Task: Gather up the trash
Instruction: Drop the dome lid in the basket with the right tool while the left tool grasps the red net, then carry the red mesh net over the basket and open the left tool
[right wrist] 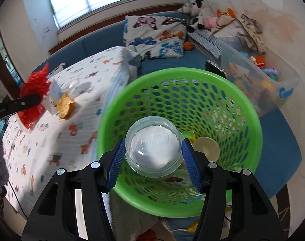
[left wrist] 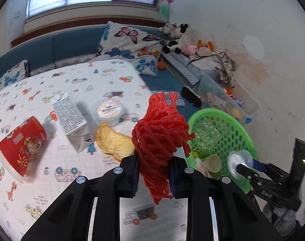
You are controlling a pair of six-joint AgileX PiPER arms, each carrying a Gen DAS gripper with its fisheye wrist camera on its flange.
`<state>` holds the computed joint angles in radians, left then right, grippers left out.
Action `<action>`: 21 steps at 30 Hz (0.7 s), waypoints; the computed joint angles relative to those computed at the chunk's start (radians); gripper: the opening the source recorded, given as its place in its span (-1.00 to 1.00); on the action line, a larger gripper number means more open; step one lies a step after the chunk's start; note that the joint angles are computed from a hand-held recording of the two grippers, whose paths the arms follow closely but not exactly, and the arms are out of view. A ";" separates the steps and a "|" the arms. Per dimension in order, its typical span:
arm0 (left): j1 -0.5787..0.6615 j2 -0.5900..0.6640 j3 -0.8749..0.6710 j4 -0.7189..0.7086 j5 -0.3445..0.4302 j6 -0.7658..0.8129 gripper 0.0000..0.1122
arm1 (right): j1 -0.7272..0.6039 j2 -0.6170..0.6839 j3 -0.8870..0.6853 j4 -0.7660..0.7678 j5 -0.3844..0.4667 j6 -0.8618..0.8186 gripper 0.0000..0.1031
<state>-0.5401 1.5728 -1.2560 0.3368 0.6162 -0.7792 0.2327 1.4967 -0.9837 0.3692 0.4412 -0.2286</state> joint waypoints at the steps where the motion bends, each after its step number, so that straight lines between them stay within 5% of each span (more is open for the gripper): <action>1: -0.014 0.005 -0.012 0.004 0.006 -0.001 -0.59 | -0.008 0.001 0.003 -0.001 -0.004 0.002 0.14; 21: -0.132 0.242 -0.285 -0.118 0.091 0.168 -0.58 | -0.129 -0.080 0.078 0.122 0.008 -0.132 0.25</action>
